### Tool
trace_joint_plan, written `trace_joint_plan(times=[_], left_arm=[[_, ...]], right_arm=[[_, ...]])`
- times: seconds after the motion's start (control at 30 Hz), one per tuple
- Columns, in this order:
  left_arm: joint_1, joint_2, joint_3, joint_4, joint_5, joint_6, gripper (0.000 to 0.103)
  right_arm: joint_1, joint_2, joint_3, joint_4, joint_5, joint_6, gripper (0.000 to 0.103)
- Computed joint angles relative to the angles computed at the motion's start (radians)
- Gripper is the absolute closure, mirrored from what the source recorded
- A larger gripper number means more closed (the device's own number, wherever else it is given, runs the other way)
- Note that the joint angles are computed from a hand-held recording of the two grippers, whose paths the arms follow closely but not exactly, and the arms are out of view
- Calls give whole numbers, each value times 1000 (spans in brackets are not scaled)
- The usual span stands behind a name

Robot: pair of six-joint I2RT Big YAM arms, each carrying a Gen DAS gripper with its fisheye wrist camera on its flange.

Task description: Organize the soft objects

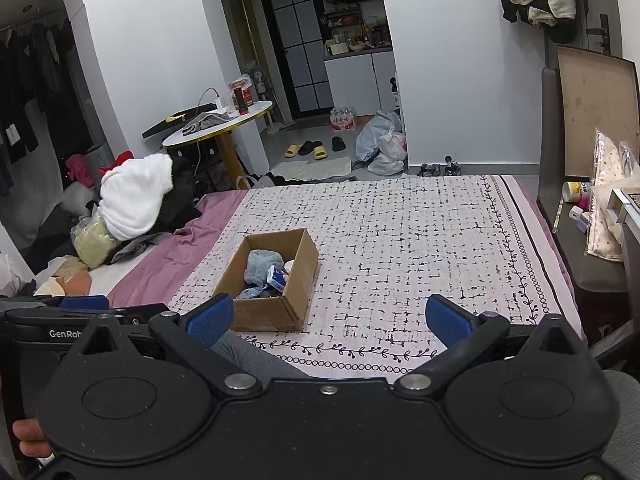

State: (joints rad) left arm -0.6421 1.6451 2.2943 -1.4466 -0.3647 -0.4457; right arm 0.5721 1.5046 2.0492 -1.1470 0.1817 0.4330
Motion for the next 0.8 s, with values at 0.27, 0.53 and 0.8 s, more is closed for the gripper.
trace_joint_plan(times=[0.27, 0.53, 0.8], left_arm=[[1, 5, 2, -5, 4, -3, 1], [5, 2, -19, 19, 13, 10, 1], [12, 17, -19, 36, 37, 16, 1]], right_arm=[[-2, 0, -4, 1, -9, 2, 0], [-7, 7, -2, -5, -16, 5, 0], [-18, 8, -19, 4, -22, 17, 0]])
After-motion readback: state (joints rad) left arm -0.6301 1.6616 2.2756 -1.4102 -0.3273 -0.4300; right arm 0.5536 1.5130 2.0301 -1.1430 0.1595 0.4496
